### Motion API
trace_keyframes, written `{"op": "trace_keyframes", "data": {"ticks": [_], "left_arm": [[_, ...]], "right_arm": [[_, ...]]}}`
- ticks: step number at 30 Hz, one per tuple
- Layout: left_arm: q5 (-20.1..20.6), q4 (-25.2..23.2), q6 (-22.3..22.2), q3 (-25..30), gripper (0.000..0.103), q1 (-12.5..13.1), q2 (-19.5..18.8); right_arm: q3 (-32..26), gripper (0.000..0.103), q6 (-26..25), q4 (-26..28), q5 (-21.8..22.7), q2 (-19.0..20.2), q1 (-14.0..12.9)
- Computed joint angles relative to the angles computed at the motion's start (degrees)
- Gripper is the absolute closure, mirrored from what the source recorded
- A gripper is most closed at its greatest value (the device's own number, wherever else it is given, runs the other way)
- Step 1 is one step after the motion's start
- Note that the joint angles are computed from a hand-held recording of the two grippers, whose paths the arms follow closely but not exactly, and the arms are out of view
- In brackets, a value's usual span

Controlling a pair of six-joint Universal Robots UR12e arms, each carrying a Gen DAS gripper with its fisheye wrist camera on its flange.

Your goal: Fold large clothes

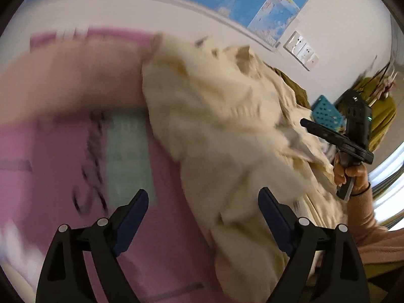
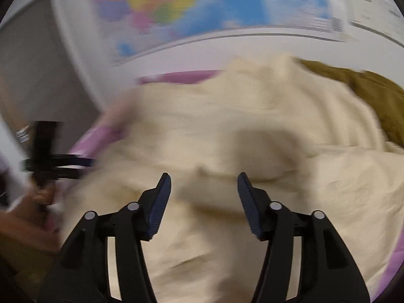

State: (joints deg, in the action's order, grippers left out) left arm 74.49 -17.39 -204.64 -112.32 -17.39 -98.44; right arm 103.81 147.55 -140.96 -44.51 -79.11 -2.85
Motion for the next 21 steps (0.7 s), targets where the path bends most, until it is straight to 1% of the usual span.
{"op": "trace_keyframes", "data": {"ticks": [1, 2, 3, 4, 5, 6, 8, 9, 10, 11, 12, 13, 14, 15, 17, 18, 19, 21], "left_arm": [[-1.61, 0.94, -0.57, -0.82, 0.018, 0.15, 0.12], [-3.73, 2.37, -1.36, -1.74, 0.018, 0.27, 0.15], [-5.71, 4.34, -1.99, -2.56, 0.018, 0.30, 0.07], [-8.20, 6.67, -2.63, -3.22, 0.017, 0.38, -0.21], [-10.22, 7.52, -2.73, -3.44, 0.016, 0.49, -0.41], [-12.11, 8.03, -2.67, -3.45, 0.016, 0.50, -0.75], [-15.92, 9.47, -3.10, -2.93, 0.013, 0.13, -2.16], [-15.60, 9.99, -2.33, -2.65, 0.011, -0.36, -2.46], [-15.64, 10.05, -1.56, -2.30, 0.012, -0.76, -2.71], [-15.74, 9.22, -1.17, -1.66, 0.016, -1.21, -2.99], [-15.27, 8.56, -1.21, -1.13, 0.036, -1.55, -3.12], [-14.96, 7.54, -1.59, -0.69, 0.047, -1.82, -2.95], [-14.45, 7.06, -2.21, -0.64, 0.063, -1.95, -2.47], [-14.15, 7.32, -3.09, -0.70, 0.070, -1.92, -1.85], [-13.29, 7.55, -5.39, -0.90, 0.080, -2.02, -0.03], [-12.98, 7.34, -6.51, -0.92, 0.082, -2.13, 1.15], [-12.38, 6.66, -7.64, -0.91, 0.083, -2.34, 2.40], [-9.23, 3.79, -8.26, -0.50, 0.083, -3.44, 4.62]], "right_arm": [[0.36, 0.047, -2.24, 2.52, 1.61, -0.59, 0.10], [0.46, 0.047, -5.59, 6.78, 3.51, -1.07, 0.53], [0.49, 0.047, -7.14, 8.77, 3.66, -1.20, 1.28], [0.79, 0.047, -7.18, 8.60, 3.13, -1.25, 1.95], [0.96, 0.047, -7.63, 9.23, 2.96, -1.19, 2.58], [0.77, 0.047, -8.23, 11.05, 3.86, -0.91, 2.93], [0.38, 0.047, -7.36, 11.26, 4.71, -0.11, 3.75], [0.56, 0.046, -7.56, 11.45, 4.98, -0.11, 3.88], [0.25, 0.046, -7.95, 12.64, 5.53, -0.05, 3.84], [0.11, 0.046, -7.64, 13.37, 6.19, 0.18, 3.98], [0.61, 0.046, -8.11, 13.89, 6.51, -0.20, 3.64], [0.67, 0.046, -8.16, 13.89, 6.49, -0.14, 3.53], [0.75, 0.045, -7.02, 12.31, 5.86, 0.03, 3.79], [1.01, 0.044, -7.06, 12.45, 6.08, -0.24, 3.42], [1.10, 0.044, -6.97, 12.78, 6.72, -0.39, 3.54], [1.16, 0.045, -7.18, 12.58, 6.77, -0.40, 3.63], [0.90, 0.045, -7.44, 12.00, 6.48, -0.25, 4.15], [0.89, 0.046, -7.37, 9.72, 5.36, 0.08, 5.32]]}}
